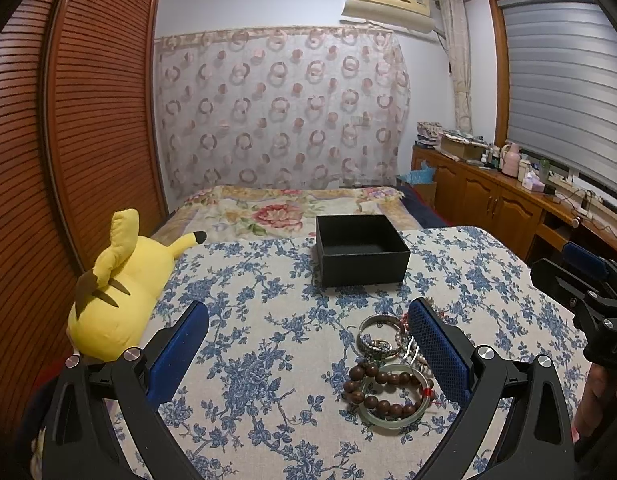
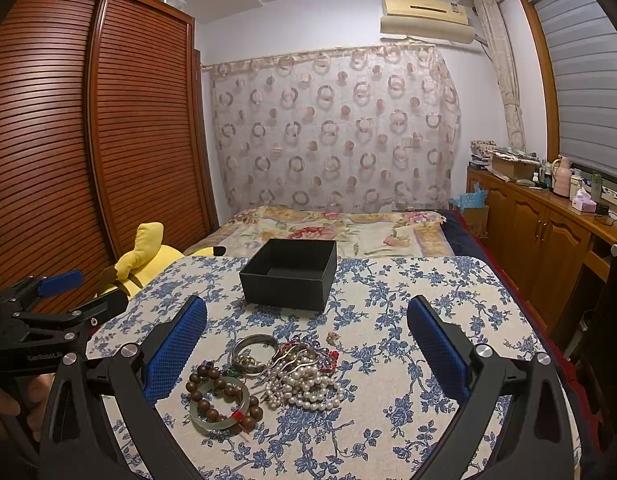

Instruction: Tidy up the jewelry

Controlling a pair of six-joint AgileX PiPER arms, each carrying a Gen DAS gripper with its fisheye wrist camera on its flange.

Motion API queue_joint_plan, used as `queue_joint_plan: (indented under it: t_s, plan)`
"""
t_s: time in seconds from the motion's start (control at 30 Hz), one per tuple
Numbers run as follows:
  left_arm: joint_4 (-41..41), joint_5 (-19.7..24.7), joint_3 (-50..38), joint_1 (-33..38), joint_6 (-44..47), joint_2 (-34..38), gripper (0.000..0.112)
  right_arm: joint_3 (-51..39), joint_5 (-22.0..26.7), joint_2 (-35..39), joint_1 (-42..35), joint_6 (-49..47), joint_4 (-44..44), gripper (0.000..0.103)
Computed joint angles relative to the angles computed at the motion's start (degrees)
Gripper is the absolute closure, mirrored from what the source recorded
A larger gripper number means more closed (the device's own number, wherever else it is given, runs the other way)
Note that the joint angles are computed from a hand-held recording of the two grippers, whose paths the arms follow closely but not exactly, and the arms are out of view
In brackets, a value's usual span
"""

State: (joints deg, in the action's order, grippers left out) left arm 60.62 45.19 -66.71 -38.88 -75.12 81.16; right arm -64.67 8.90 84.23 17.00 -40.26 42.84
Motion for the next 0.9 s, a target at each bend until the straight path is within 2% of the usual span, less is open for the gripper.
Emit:
queue_joint_plan:
  t_s: [0.9]
  plan:
    - [0.0, 0.29, -0.24, -0.15, 0.15, 0.05, 0.016, -0.21, -0.09, 0.16, 0.25, 1.15, -1.01, 0.003]
